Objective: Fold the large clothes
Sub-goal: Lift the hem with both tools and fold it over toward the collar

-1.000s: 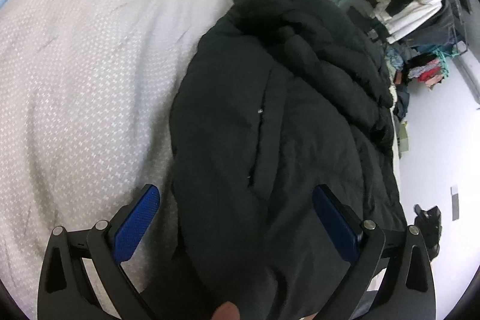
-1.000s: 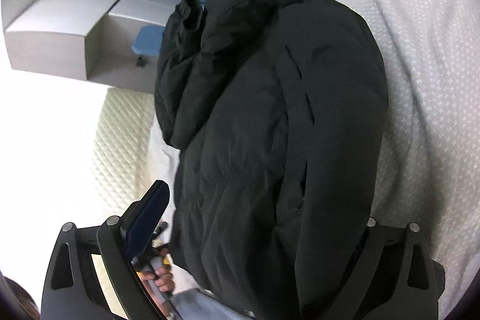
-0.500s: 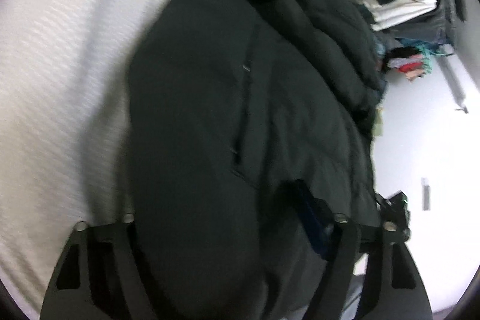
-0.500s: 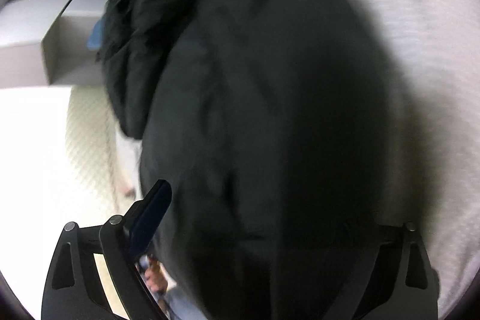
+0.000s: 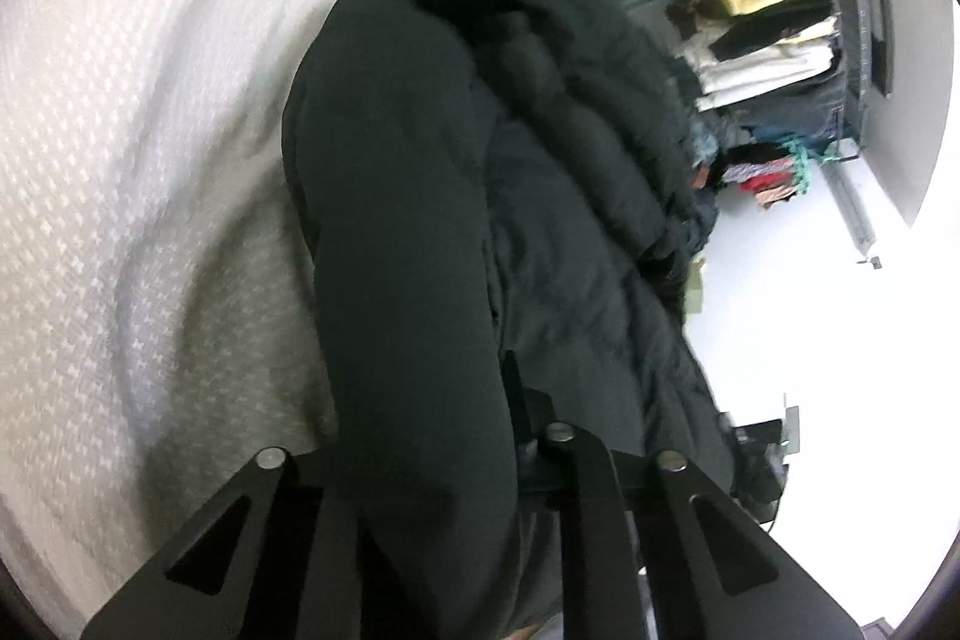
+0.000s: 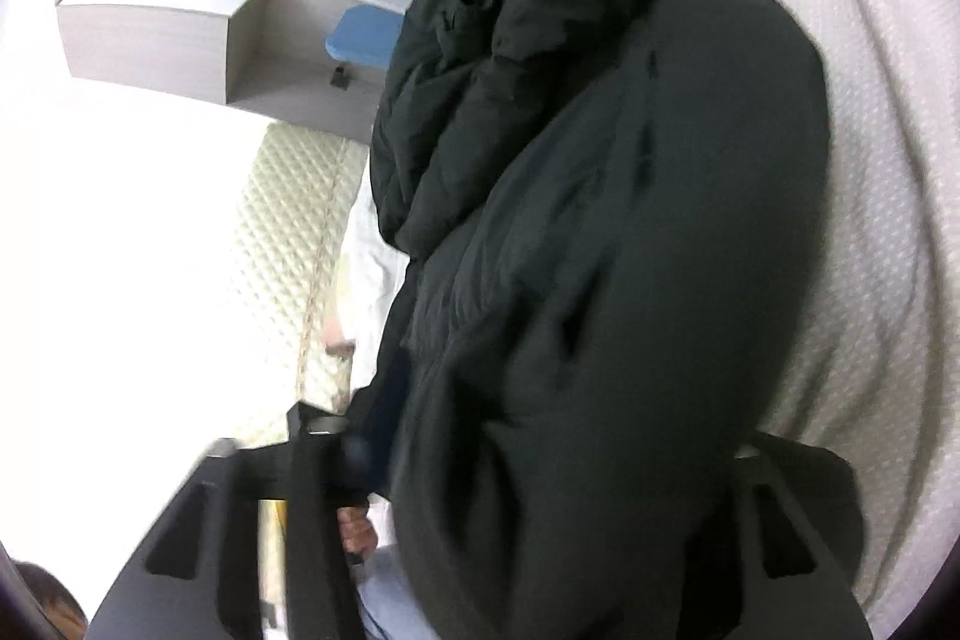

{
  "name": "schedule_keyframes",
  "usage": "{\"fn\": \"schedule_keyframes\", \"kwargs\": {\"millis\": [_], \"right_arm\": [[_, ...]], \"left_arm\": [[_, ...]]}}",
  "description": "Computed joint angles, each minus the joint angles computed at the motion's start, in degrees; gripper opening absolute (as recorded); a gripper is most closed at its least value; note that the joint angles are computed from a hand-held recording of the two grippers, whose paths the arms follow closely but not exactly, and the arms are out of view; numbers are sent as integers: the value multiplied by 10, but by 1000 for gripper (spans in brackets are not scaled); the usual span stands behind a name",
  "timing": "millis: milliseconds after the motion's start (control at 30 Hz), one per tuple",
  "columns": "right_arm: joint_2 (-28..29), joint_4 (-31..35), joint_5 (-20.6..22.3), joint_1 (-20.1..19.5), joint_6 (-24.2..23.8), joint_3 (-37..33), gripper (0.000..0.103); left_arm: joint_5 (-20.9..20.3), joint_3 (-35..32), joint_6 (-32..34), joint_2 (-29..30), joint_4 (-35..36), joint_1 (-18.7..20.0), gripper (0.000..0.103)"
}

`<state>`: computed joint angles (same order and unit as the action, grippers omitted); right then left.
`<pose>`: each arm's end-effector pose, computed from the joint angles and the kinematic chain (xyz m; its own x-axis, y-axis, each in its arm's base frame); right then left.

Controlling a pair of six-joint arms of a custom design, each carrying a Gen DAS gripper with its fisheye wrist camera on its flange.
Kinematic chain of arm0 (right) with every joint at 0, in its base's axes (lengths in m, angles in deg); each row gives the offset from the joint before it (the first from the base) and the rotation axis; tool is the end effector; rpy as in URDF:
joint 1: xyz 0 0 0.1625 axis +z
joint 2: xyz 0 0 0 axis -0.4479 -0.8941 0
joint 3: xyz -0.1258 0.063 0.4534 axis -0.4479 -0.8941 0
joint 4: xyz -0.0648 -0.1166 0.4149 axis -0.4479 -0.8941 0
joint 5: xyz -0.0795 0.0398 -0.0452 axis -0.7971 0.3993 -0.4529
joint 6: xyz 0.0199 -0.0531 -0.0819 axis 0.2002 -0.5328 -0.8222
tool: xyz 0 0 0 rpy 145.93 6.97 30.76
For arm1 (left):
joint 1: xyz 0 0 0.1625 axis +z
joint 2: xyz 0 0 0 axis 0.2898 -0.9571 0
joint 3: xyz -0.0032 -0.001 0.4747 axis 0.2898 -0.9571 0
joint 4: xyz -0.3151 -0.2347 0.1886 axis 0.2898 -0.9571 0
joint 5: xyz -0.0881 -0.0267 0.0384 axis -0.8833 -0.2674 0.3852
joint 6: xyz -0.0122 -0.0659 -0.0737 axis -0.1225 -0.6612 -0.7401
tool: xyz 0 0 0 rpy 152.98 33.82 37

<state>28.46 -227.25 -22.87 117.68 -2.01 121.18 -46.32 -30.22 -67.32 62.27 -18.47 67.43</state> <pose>0.1459 -0.6822 0.1472 -0.9252 0.2314 -0.3007 0.3792 0.5899 -0.7129 0.0215 -0.9560 0.2629 -0.9748 0.1549 0.1604 0.1286 0.9783 -0.1627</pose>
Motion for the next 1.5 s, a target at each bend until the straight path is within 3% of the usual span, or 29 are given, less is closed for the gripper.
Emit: {"fn": "schedule_keyframes", "kwargs": {"millis": [133,300,533,833,1267,1500], "right_arm": [[-2,-48,-20,9,8,10,12],[-13,-72,-52,34,-32,23,10],[-62,-82,-46,57,-54,74,10],[-126,-71,-99,127,-67,135,9],[-138,-101,-130,196,-67,175,9],[-141,-49,-108,171,-82,131,9]], "left_arm": [[-28,39,-1,-31,-40,-2,7],[-40,123,-15,-96,-109,-2,4],[-37,199,11,-178,-147,-15,3],[-31,279,47,-285,-133,-34,3],[-45,316,49,-371,-65,-27,5],[-22,241,31,-316,-36,-33,6]]}}
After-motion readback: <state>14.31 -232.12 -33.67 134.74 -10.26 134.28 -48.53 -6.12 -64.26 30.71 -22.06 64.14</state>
